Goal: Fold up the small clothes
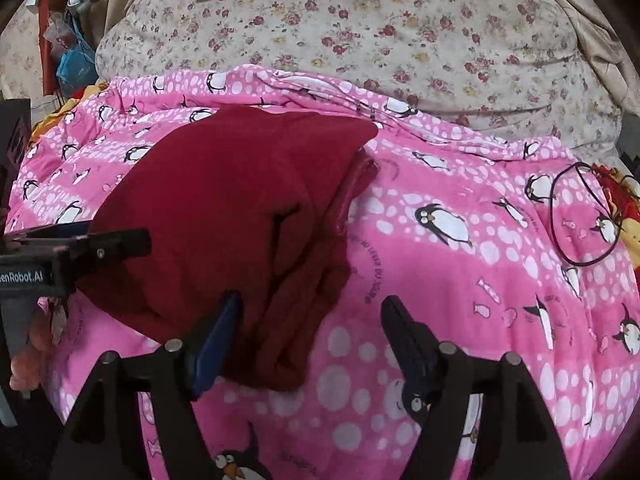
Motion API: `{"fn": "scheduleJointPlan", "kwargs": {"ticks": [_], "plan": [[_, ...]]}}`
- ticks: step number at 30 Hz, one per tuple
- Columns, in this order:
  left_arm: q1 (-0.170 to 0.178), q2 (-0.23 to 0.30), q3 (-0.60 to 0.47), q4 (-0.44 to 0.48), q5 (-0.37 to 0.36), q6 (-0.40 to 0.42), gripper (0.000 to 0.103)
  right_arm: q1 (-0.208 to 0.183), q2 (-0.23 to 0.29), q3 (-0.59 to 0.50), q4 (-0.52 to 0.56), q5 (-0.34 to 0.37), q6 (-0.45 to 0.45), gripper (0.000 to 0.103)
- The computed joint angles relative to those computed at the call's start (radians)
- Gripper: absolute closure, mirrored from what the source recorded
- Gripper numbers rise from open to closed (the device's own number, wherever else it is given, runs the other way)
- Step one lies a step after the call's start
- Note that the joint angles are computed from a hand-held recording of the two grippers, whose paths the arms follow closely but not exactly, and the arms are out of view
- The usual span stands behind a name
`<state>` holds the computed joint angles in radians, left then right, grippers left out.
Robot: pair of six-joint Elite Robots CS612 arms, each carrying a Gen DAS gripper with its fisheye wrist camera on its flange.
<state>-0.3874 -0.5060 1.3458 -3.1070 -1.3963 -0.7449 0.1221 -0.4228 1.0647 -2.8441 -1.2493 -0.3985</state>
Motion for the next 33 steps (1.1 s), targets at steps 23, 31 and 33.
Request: {"fn": "scheduleJointPlan", "kwargs": {"ticks": [23, 31, 33], "plan": [[-0.093, -0.118, 0.085, 0.163, 0.346, 0.034, 0.007, -0.027, -0.066, 0.121, -0.193, 0.01, 0.171, 0.01], [-0.134, -0.151, 0.105, 0.167, 0.385, 0.072, 0.007, -0.063, -0.129, 0.265, -0.383, -0.012, 0.216, 0.01], [-0.142, -0.153, 0.106, 0.171, 0.392, 0.076, 0.007, -0.067, -0.136, 0.278, -0.409, 0.002, 0.212, 0.01]]}}
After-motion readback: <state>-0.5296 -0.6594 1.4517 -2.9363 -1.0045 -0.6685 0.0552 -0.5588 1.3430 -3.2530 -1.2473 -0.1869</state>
